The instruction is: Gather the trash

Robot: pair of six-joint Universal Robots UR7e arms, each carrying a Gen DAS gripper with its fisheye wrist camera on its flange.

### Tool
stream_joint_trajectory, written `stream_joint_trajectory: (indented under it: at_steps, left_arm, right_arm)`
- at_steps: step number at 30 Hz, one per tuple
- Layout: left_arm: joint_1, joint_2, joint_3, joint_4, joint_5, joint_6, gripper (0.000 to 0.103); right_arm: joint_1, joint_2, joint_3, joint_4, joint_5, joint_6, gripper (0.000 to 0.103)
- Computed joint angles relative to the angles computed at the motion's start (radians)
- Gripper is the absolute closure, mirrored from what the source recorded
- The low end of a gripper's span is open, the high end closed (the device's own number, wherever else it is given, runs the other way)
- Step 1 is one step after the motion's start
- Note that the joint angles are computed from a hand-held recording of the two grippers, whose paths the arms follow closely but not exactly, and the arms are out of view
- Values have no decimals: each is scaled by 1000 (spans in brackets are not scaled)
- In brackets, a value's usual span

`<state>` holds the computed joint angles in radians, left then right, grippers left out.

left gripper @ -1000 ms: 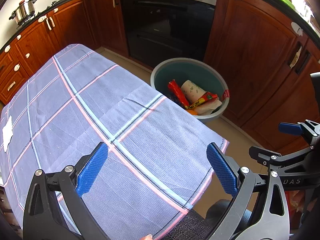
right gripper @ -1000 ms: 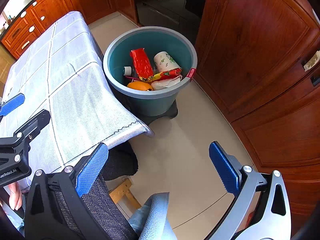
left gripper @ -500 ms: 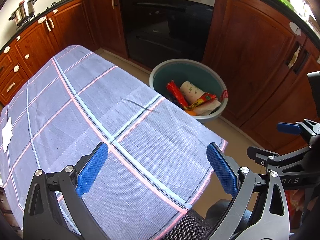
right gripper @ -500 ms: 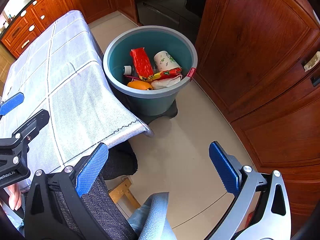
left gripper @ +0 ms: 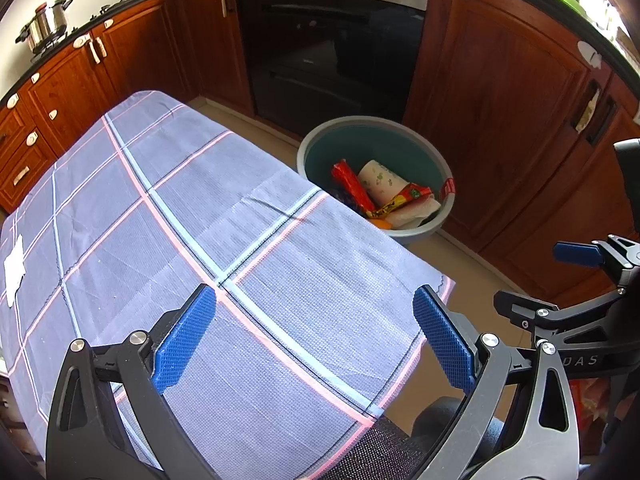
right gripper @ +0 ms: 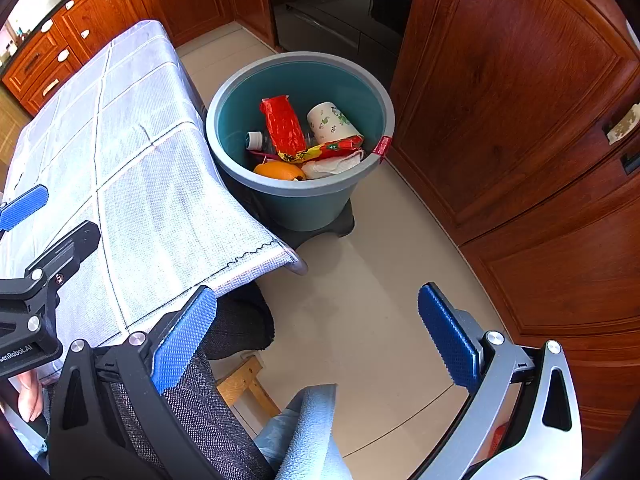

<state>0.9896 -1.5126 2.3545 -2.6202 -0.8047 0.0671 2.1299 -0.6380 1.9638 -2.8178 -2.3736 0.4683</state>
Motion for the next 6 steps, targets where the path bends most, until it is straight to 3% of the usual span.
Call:
stream_joint_trajectory:
  at_steps: [6]
  left_arm:
    - [5,2,-2,11,1,-11,4]
  right_arm:
    - [0,-1,-1,3,0,1,6]
